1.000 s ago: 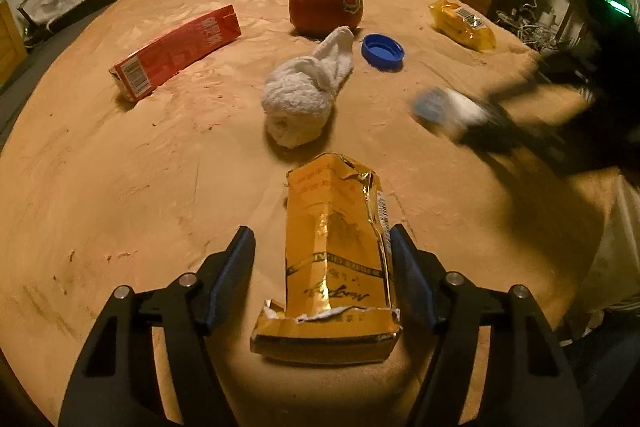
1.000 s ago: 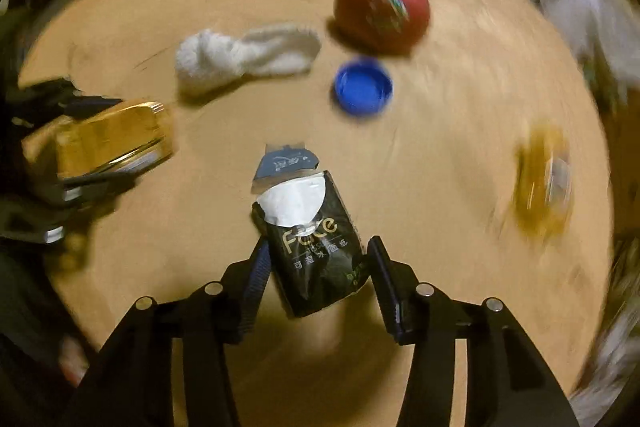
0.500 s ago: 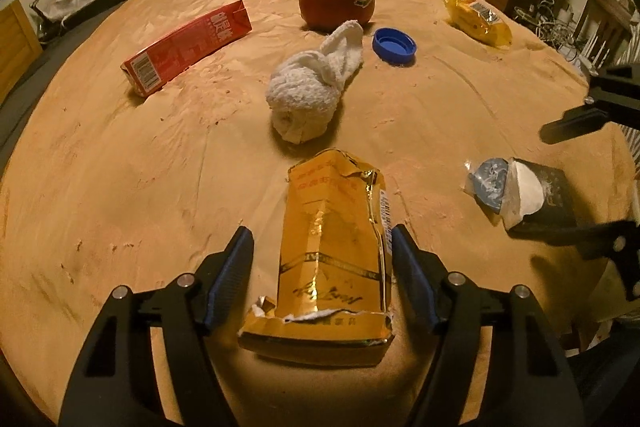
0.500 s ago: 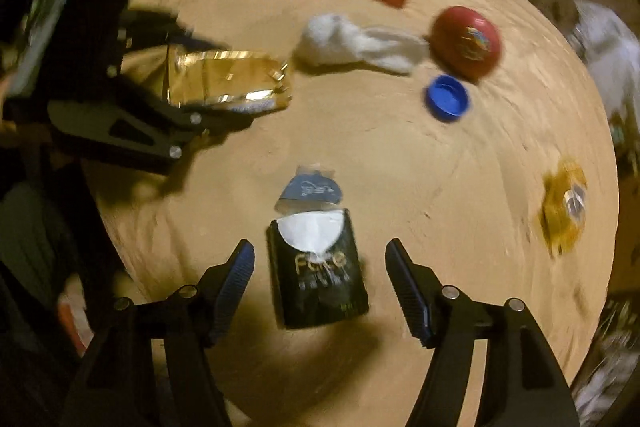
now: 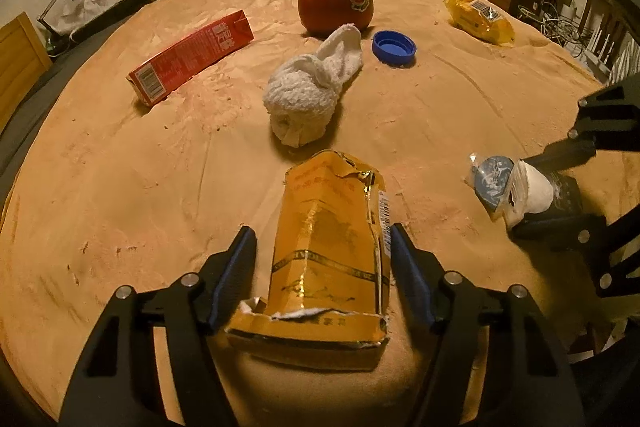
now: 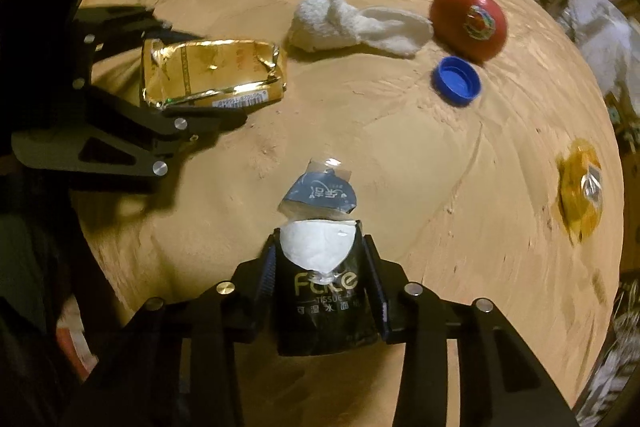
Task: Collect trash
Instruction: 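Grasp the black Face tissue packet with the right tool while the left tool holds the gold packet, then carry the gold packet and tissue packet with both tools over the white bucket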
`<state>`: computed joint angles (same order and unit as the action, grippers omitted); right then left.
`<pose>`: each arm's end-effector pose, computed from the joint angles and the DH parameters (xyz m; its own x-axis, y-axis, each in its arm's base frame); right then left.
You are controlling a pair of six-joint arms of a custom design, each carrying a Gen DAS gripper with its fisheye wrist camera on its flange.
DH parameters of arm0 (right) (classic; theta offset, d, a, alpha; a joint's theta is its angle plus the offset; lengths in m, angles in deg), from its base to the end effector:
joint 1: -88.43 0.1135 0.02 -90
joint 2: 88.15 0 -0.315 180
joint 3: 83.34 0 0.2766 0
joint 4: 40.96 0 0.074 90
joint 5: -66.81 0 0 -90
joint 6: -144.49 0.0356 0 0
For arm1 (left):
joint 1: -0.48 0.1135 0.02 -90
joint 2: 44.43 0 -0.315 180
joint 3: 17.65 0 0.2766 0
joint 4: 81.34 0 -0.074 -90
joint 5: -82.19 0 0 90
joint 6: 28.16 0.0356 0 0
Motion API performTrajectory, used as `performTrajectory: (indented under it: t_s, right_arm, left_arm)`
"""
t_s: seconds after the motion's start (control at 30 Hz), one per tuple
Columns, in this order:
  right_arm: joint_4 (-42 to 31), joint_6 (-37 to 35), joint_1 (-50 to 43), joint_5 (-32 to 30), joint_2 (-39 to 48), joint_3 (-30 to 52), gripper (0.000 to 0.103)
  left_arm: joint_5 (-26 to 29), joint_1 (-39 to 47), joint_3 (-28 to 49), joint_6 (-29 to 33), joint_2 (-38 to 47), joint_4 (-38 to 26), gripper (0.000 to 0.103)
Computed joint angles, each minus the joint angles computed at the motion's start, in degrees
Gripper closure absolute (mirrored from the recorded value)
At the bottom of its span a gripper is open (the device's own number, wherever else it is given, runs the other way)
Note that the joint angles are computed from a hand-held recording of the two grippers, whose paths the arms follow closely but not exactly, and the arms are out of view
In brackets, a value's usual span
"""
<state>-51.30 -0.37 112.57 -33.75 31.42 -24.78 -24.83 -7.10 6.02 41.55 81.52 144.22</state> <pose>0.3116 0.1468 0.0423 -0.1252 -0.9370 -0.3261 -0.9692 0.1857 -0.1616 0.2050 -0.0168 0.0079 -0.7658 -0.2326 -0.5995 -0.3184 0.9471 0.0392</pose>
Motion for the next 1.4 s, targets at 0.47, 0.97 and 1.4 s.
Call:
performTrajectory:
  t_s: [0.47, 0.97, 1.4]
  right_arm:
    - [18.84, 14.82, -8.5, -12.2, -2.84, -12.87, 0.066]
    - [29.88, 28.23, -22.72, -26.43, -33.1, -31.14, 0.066]
    - [25.32, 33.05, -29.94, -34.99, -50.04, -35.13, 0.065]
  left_arm:
    - [-4.23, -4.28, -2.93, -4.78, -1.65, 1.82, 0.055]
    - [-36.8, -34.48, -1.07, -29.79, -52.5, -53.51, 0.055]
    - [-46.85, -45.49, 7.55, -50.83, -50.89, -76.77, 0.055]
